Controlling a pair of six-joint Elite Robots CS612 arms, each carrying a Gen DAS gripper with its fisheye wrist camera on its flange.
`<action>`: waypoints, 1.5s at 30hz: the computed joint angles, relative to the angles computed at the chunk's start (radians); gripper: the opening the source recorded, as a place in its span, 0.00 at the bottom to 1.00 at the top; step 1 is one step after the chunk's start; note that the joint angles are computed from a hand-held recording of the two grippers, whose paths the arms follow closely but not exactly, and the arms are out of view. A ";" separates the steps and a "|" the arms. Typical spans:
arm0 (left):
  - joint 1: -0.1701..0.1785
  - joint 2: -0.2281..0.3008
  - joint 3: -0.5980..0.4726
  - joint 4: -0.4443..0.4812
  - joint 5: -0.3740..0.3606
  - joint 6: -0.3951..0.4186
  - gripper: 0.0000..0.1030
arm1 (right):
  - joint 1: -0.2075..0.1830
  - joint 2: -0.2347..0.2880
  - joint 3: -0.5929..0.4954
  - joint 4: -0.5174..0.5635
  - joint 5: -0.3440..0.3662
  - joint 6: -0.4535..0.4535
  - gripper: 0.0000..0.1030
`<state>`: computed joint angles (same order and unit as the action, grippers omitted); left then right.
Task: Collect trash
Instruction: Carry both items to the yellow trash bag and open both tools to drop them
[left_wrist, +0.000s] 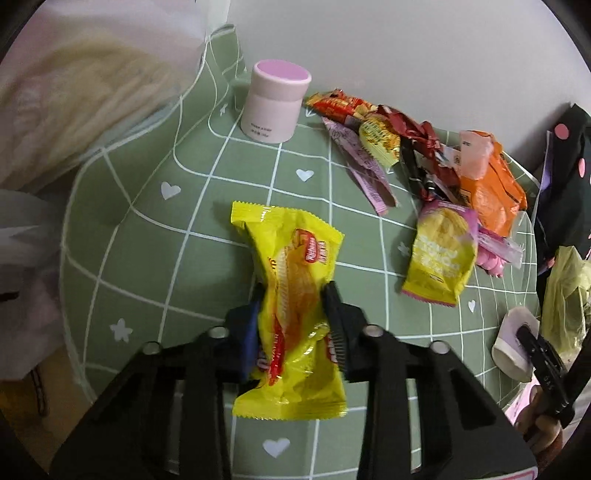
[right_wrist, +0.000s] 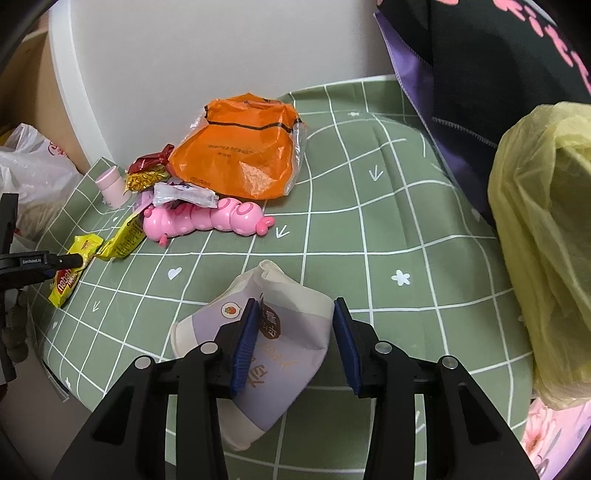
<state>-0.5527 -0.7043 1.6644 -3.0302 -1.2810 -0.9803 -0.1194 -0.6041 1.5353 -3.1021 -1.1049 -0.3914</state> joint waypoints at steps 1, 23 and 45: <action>-0.006 0.000 -0.003 0.003 0.013 0.008 0.24 | 0.000 -0.004 0.007 -0.010 -0.003 -0.005 0.36; -0.065 0.036 -0.306 -0.272 -0.112 0.627 0.24 | -0.060 -0.152 0.103 -0.410 -0.109 0.176 0.36; -0.105 0.463 -1.222 0.580 -0.730 1.051 0.24 | -0.153 -0.232 0.143 -0.425 -0.559 0.275 0.36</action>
